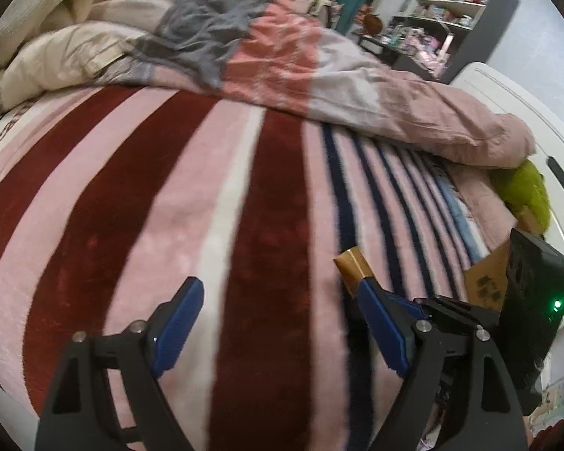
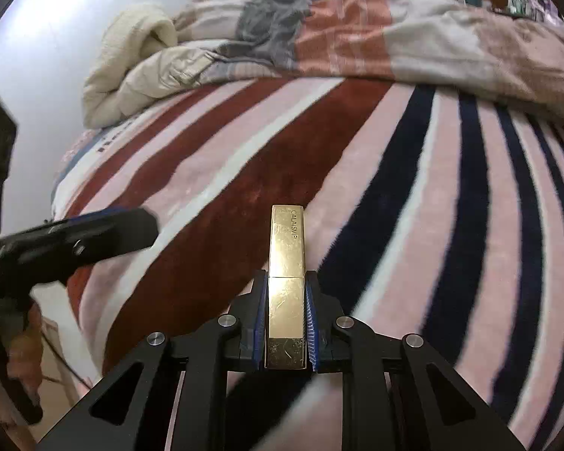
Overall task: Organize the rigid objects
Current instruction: 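Reach the right gripper to the gold tube and grasp it, then carry the gold tube into the cardboard box and release it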
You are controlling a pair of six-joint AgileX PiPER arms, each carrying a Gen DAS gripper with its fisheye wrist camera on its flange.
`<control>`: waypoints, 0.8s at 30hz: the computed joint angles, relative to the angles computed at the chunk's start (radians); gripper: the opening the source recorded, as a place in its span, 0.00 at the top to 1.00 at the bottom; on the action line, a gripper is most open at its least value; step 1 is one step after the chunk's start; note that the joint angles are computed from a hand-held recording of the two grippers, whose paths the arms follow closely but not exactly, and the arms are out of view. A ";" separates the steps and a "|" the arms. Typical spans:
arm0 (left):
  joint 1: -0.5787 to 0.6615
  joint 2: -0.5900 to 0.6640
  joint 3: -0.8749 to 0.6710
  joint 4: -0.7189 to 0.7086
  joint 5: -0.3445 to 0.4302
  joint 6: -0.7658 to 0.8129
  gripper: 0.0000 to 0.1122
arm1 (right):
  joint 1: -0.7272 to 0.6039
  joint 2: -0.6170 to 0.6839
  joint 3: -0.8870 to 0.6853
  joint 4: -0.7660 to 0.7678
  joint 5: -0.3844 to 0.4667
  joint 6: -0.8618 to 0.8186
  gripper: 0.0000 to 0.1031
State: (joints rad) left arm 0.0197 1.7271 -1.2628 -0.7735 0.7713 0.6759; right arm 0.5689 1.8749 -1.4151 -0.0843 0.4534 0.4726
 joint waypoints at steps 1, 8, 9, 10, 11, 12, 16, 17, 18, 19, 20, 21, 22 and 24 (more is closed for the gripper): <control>-0.009 -0.009 -0.006 -0.002 0.010 -0.001 0.27 | 0.001 -0.029 0.022 -0.005 -0.010 0.000 0.87; -0.129 -0.128 -0.046 -0.086 0.086 0.004 0.32 | -0.004 -0.312 0.193 0.074 -0.067 -0.132 0.87; -0.162 -0.144 -0.058 -0.102 0.098 -0.002 0.37 | -0.018 -0.361 0.218 0.147 -0.068 -0.206 0.87; -0.185 -0.149 -0.070 -0.108 0.107 -0.010 0.51 | -0.034 -0.398 0.242 0.234 -0.072 -0.289 0.87; -0.209 -0.151 -0.086 -0.109 0.116 -0.022 0.64 | -0.049 -0.455 0.281 0.280 -0.077 -0.333 0.87; -0.252 -0.153 -0.110 -0.099 0.119 -0.050 0.68 | -0.061 -0.497 0.306 0.287 -0.072 -0.347 0.87; -0.405 -0.140 -0.201 0.011 0.080 -0.177 0.73 | -0.095 -0.615 0.369 0.202 -0.058 -0.283 0.87; -0.431 -0.128 -0.228 0.034 0.079 -0.204 0.73 | -0.122 -0.653 0.391 0.235 -0.051 -0.318 0.87; -0.482 -0.107 -0.272 0.077 0.074 -0.250 0.73 | -0.158 -0.688 0.410 0.275 -0.038 -0.365 0.87; -0.513 -0.094 -0.300 0.104 0.071 -0.278 0.73 | -0.188 -0.717 0.424 0.302 -0.025 -0.400 0.87; -0.547 -0.075 -0.335 0.134 0.071 -0.310 0.73 | -0.235 -0.756 0.442 0.341 -0.006 -0.447 0.87; -0.582 -0.046 -0.383 0.166 0.077 -0.344 0.73 | -0.272 -0.777 0.452 0.377 0.008 -0.489 0.87; -0.622 -0.012 -0.441 0.203 0.086 -0.380 0.73 | -0.323 -0.806 0.464 0.415 0.029 -0.538 0.87; -0.682 0.048 -0.540 0.260 0.109 -0.433 0.73 | -0.417 -0.845 0.482 0.491 0.067 -0.633 0.87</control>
